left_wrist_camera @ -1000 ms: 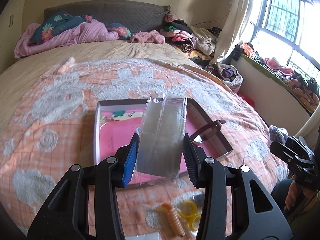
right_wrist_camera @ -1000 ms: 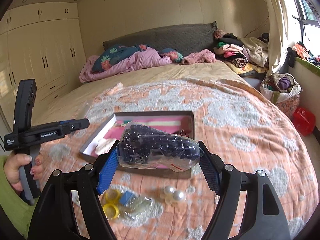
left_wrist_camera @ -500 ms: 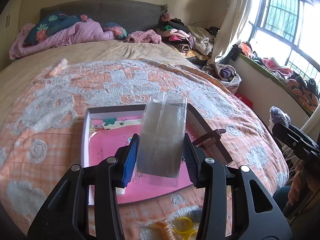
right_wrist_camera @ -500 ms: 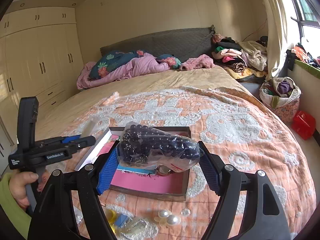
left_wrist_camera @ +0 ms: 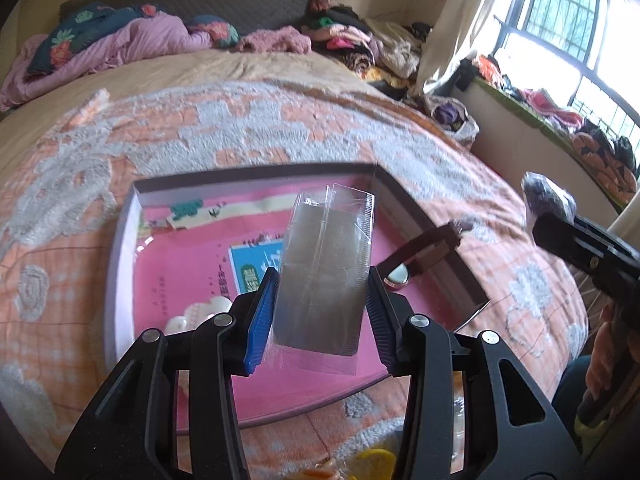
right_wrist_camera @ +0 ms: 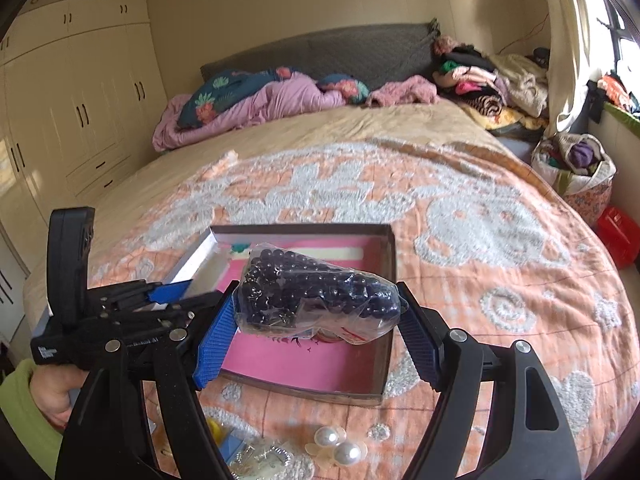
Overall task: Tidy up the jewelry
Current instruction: 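Carry the sleeve into the box with the left tool while the right tool places the bead bag there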
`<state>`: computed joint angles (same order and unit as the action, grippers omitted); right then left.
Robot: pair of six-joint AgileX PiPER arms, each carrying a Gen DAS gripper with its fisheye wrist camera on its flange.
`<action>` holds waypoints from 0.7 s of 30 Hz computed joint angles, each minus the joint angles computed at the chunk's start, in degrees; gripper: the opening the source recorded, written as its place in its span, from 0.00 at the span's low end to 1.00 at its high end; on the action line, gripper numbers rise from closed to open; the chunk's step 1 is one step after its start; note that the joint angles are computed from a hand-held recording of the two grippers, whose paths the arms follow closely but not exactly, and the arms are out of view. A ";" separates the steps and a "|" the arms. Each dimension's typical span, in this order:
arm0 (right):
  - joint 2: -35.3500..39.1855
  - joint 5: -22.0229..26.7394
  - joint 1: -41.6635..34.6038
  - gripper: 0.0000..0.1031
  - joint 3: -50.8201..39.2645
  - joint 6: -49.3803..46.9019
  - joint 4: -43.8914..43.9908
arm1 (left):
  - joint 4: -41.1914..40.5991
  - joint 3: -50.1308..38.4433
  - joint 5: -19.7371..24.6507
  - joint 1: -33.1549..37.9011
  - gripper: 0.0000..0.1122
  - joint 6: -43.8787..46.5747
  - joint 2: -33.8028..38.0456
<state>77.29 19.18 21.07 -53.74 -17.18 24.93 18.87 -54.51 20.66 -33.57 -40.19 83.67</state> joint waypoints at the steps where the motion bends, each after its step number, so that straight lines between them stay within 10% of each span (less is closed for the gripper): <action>1: 0.37 0.20 -0.12 0.71 -0.09 0.21 -0.34 | -0.54 -0.07 -0.11 -0.03 0.31 0.77 0.67; 21: 9.80 -3.35 0.97 0.71 1.04 -3.76 1.14 | 1.71 -1.08 1.36 0.74 0.41 0.06 3.90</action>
<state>87.08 15.82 22.03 -52.69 -20.94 26.07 20.58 -55.60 22.02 -32.83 -40.12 87.57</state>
